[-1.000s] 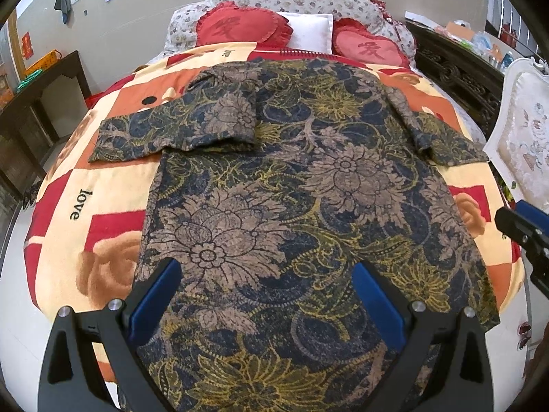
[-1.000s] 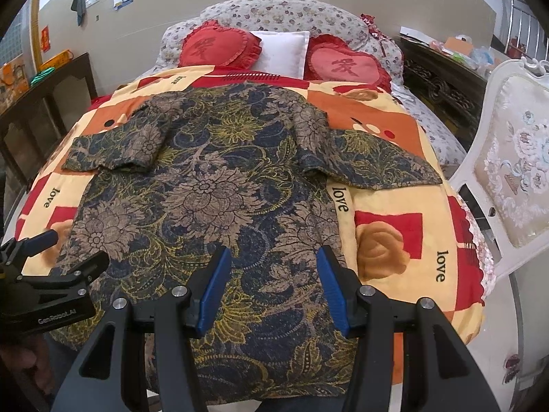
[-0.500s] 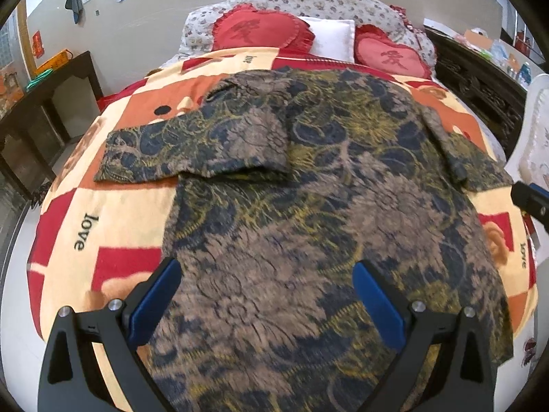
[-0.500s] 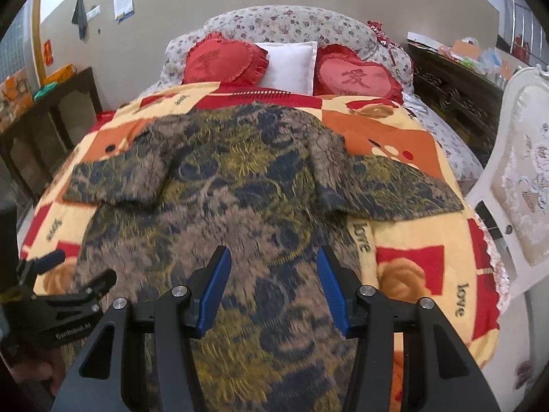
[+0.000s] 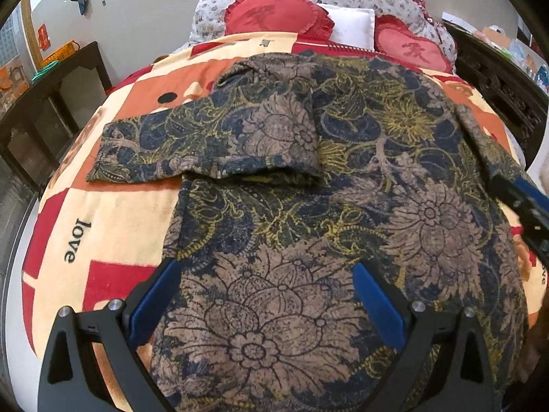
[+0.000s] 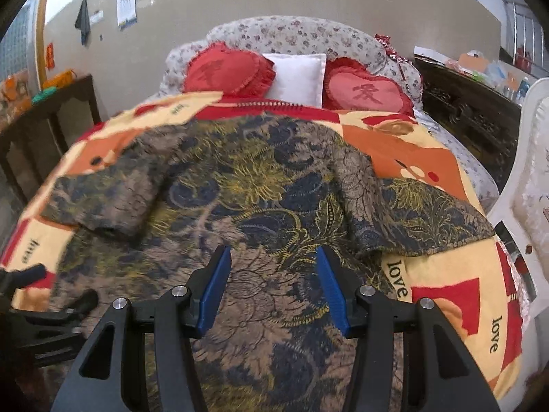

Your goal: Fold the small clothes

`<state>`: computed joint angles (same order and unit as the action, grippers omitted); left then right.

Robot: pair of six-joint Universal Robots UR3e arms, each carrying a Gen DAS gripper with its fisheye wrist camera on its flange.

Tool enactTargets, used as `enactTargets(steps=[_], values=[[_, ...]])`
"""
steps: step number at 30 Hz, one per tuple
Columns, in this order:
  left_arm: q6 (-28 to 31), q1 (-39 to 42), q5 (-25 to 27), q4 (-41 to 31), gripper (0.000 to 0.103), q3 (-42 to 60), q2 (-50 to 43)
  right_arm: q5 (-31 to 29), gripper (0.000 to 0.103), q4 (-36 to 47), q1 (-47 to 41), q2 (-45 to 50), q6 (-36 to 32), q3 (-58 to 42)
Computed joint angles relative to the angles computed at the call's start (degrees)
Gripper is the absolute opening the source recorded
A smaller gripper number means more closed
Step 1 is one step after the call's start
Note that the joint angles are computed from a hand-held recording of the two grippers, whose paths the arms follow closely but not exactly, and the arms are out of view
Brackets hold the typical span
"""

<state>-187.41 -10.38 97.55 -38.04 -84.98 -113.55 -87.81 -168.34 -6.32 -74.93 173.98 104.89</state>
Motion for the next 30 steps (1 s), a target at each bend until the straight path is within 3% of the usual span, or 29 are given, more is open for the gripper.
enactTargets(steps=[10, 18, 25, 30], values=[[0.3, -0.7, 0.7, -0.8, 0.102, 5.0, -4.4, -4.3, 0.053, 1.0, 1.0, 13.1, -0.4, -6.8], [0.2, -1.1, 1.2, -1.3, 0.102, 8.3, -7.5, -4.0, 0.058, -4.4, 0.6, 13.9, -0.2, -3.6], [3.9, -1.3, 1.6, 5.9, 0.102, 10.8, -14.1, -2.1, 0.063, -5.0, -0.5, 14.2, 0.9, -3.3], [2.5, 1.4, -4.1, 7.5, 0.103, 10.1, -15.5, -2.4, 0.063, -5.3, -0.4, 14.5, 0.8, -3.5]])
